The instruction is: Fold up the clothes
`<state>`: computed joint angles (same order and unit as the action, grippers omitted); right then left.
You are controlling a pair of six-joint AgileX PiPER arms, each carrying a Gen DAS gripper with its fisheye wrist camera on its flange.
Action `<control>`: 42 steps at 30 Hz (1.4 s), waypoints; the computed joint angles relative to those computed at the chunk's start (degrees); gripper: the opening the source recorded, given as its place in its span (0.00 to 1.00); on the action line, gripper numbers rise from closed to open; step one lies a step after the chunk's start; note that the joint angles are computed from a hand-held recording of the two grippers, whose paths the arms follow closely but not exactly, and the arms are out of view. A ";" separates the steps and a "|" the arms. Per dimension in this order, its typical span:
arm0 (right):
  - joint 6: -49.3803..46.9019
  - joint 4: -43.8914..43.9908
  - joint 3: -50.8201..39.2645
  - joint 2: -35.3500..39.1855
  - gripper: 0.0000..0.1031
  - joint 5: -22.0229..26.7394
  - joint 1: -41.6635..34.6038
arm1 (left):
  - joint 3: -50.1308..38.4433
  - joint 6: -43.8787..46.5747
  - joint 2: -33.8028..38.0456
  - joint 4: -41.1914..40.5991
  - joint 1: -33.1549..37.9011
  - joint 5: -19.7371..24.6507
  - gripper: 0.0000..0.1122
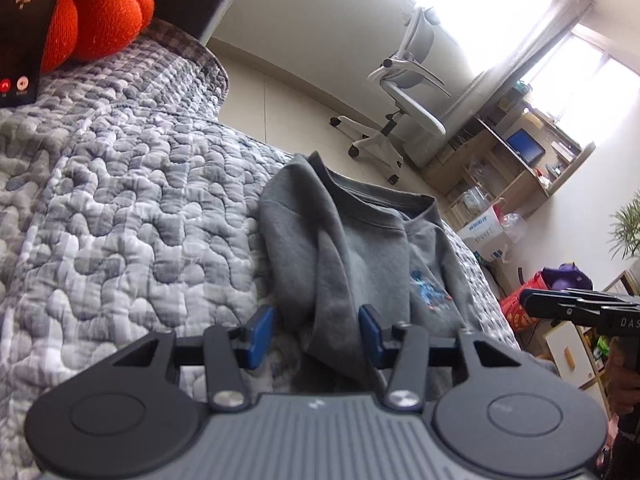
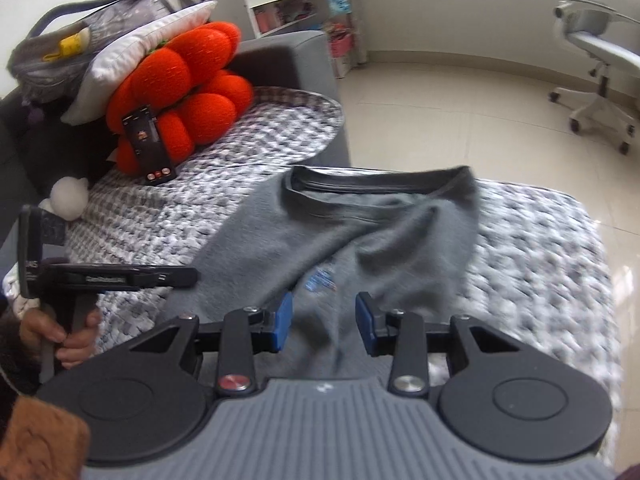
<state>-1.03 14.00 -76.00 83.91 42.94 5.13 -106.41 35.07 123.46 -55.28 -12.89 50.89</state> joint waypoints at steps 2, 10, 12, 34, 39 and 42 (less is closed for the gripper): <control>-4.23 3.95 -3.93 4.55 0.38 -0.23 0.23 | -0.67 0.18 1.19 -1.33 -0.21 -0.89 0.37; -19.04 21.64 -20.94 21.63 0.38 2.05 0.03 | -0.23 4.56 2.31 -7.32 -1.57 -3.89 0.34; -22.30 26.63 -24.85 25.50 0.38 3.10 -0.44 | 0.04 5.77 2.11 -8.52 -1.98 -4.23 0.32; -31.74 33.32 -30.97 36.76 0.04 12.53 -10.06 | -3.23 -4.79 -1.42 11.63 -13.78 -8.83 0.35; -37.68 34.04 -30.18 35.48 0.03 14.53 -13.01 | 2.12 -16.75 -7.51 25.54 -15.48 -13.01 0.40; -42.13 35.60 -29.71 34.90 0.03 16.38 -15.10 | 7.01 -20.54 -10.63 28.01 -15.36 -17.44 0.45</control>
<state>-43.16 49.60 -105.71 118.81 59.33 -9.97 -99.40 14.53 112.83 -27.27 -28.25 33.45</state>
